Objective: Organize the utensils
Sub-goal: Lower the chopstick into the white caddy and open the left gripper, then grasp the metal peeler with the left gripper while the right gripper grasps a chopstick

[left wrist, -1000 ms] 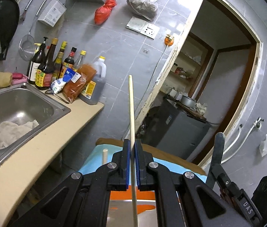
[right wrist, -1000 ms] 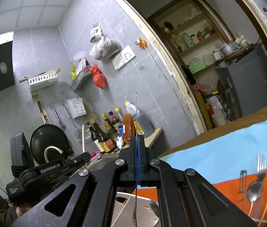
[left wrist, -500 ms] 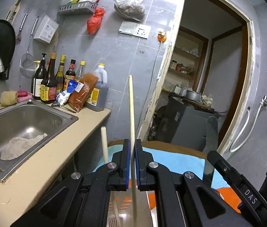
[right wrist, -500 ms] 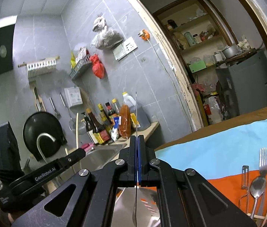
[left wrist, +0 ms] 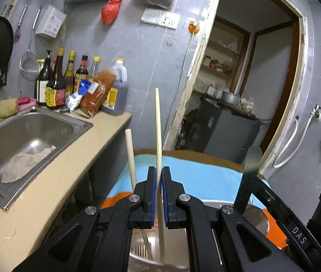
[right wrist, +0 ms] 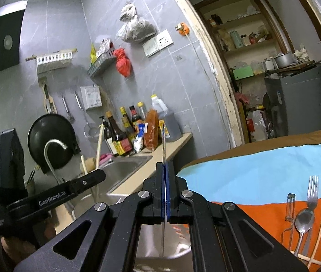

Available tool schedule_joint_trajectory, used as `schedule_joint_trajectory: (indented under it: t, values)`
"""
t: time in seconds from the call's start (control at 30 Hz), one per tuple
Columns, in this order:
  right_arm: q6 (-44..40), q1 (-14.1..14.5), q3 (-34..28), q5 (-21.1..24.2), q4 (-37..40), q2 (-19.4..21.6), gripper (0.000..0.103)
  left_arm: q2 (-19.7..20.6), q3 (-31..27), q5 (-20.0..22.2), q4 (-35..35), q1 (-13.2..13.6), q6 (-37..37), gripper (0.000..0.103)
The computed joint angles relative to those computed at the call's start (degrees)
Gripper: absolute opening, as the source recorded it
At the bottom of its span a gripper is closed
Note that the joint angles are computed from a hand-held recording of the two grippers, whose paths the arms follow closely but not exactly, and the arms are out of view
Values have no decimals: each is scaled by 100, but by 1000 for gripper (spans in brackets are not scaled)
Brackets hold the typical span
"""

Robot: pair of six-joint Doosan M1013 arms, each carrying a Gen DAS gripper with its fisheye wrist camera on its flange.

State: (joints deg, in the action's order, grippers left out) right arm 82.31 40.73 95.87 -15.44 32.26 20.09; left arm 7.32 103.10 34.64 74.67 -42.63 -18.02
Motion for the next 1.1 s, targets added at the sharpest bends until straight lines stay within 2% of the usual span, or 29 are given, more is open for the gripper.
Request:
schedule_joint_trajectory:
  t: [0.17, 0.3, 0.37, 0.43, 0.5, 0.57, 0.67, 0.77, 0.83, 0.9, 0.97, 1.03, 1.1]
  values:
    - [-521, 20, 74, -2, 472, -116, 6, -41, -18, -140, -243, -12, 356, 6]
    - [-685, 20, 137, -70, 587, -228, 21, -49, -62, -204, -530, -36, 657, 6]
    - [-829, 19, 164, -101, 734, -289, 23, -53, -81, -204, -641, -63, 774, 6]
    - [-1110, 22, 229, -177, 1040, -379, 29, -52, -104, -214, -730, -91, 889, 6]
    - [-1361, 25, 276, -261, 1315, -454, 41, -42, -139, -198, -822, -124, 1003, 6]
    - [-1777, 35, 333, -377, 1743, -543, 47, -32, -170, -197, -865, -162, 1034, 7]
    - [-2393, 33, 454, -557, 2373, -696, 58, -6, -229, -207, -911, -219, 1066, 11]
    - [-2965, 14, 571, -707, 2928, -844, 67, 20, -262, -235, -768, -299, 915, 31]
    - [-3352, -13, 670, -803, 3294, -954, 68, 42, -277, -176, -515, -381, 681, 59]
    - [-3728, -49, 722, -853, 3659, -1038, 74, 71, -293, -73, -160, -486, 406, 64]
    - [-4028, -84, 788, -926, 3955, -1122, 77, 135, -391, -17, -156, -574, 514, 69]
    - [-4384, -132, 878, -1008, 4266, -1221, 79, 193, -470, 37, -85, -657, 542, 81]
    - [-4655, -186, 964, -1072, 4510, -1312, 89, 257, -546, 138, 72, -760, 497, 90]
